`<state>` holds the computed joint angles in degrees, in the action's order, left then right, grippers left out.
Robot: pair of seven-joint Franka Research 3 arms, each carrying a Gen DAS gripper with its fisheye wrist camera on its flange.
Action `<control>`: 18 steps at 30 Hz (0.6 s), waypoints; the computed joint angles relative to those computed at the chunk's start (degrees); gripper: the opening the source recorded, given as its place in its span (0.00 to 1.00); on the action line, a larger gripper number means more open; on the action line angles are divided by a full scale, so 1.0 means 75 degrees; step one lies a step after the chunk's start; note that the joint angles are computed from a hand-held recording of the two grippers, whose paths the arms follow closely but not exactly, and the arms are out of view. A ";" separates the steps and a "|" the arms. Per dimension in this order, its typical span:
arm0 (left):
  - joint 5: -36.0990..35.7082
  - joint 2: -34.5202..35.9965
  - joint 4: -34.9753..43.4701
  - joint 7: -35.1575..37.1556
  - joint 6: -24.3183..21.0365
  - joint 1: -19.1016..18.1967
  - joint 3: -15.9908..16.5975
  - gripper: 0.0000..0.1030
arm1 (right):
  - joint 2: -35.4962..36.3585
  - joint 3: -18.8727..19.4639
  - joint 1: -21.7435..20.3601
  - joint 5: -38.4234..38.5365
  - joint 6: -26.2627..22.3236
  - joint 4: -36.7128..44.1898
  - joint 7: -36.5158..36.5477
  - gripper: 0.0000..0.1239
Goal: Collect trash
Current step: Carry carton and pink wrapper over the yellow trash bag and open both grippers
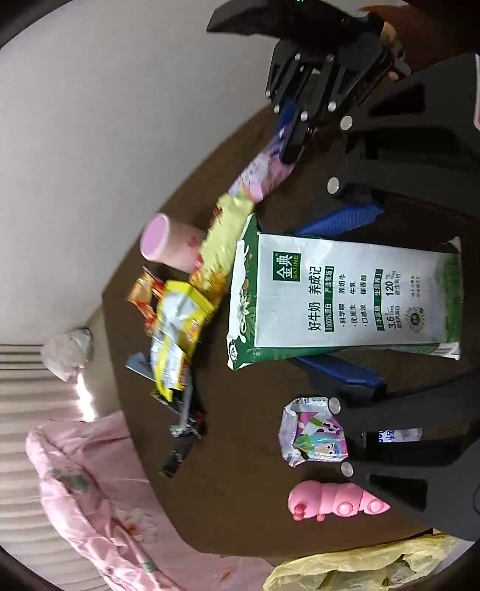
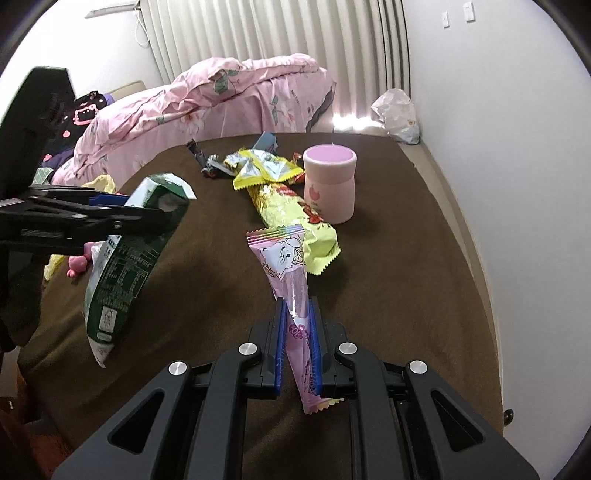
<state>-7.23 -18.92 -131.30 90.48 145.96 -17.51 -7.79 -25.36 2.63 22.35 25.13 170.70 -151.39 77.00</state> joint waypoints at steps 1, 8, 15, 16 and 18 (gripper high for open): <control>-0.0016 -0.0058 -0.0029 0.0012 0.0032 -0.0019 -0.0006 0.54 | -0.0012 0.0028 -0.0028 -0.0023 0.0006 -0.0001 0.0025 0.10; -0.0380 -0.0454 -0.0275 0.0149 0.0292 -0.0225 0.0116 0.54 | -0.0236 0.0255 -0.0267 -0.0332 -0.0043 0.0029 0.0310 0.10; -0.0588 -0.1171 -0.0714 0.0271 0.0705 -0.0380 0.0449 0.53 | -0.0479 0.0586 -0.0527 -0.0819 -0.0076 0.0188 0.0720 0.10; -0.0576 -0.1243 -0.0752 0.0252 0.0744 -0.0377 0.0476 0.53 | -0.0484 0.0648 -0.0563 -0.0901 -0.0077 0.0230 0.0780 0.10; -0.0576 -0.1454 -0.0883 0.0217 0.0843 -0.0370 0.0568 0.53 | -0.0501 0.0813 -0.0644 -0.1093 -0.0082 0.0322 0.0923 0.10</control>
<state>-11.54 -29.82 -137.92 92.11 152.29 -20.29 -3.53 -29.12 8.73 17.53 16.93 170.08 -148.97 83.92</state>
